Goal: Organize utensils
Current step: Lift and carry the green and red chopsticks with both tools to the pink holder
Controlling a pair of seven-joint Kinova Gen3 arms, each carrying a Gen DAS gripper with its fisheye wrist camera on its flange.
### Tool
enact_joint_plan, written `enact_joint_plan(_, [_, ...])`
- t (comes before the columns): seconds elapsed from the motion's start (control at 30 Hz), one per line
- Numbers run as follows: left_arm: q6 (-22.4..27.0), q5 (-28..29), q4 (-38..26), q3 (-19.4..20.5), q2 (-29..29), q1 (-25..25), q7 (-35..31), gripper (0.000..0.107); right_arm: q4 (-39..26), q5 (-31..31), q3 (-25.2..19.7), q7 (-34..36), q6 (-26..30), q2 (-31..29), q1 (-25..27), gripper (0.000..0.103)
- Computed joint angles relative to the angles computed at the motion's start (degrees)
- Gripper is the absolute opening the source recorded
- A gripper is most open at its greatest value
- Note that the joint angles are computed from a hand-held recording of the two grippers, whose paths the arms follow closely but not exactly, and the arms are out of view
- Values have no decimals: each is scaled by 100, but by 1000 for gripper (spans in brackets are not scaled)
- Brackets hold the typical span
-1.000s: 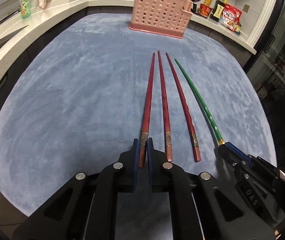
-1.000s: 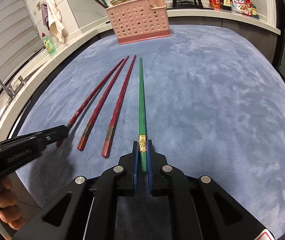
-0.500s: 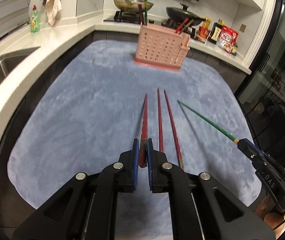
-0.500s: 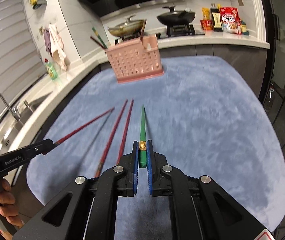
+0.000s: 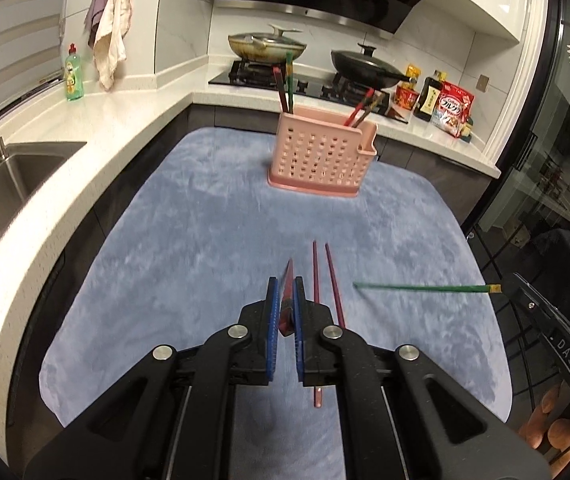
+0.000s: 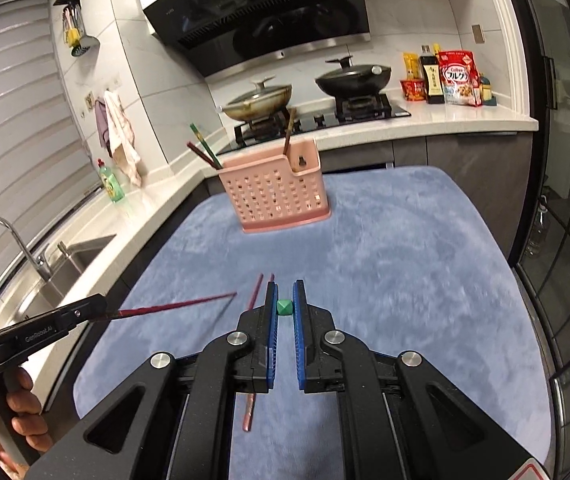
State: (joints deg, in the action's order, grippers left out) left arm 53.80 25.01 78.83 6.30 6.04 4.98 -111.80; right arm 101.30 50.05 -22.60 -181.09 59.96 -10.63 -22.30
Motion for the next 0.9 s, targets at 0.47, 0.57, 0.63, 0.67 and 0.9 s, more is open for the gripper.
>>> enact_joint_plan(0.47, [165,-342,-961,114,359,180,420,0,-466,132,155,497,-130,63,149,7])
enact_joint_plan(0.57, [230,-363,-1232,138,457,185,474,0,-546,102,233,612,-235,64,185,7])
enact_joint_plan(0.63, [285,-410,-1458,161,562,220,534,0,-587,7,319,723,-393,46,240,7])
enact_joint_plan(0.67, [294,-493,-1564,165,614,270,597,0,-619,-15,339,772,-434,56,278,7])
enact_joint_plan(0.9, [604,-332,-1725,194,823,50,542,2,-738,-44,305,889,-394,124,382,7])
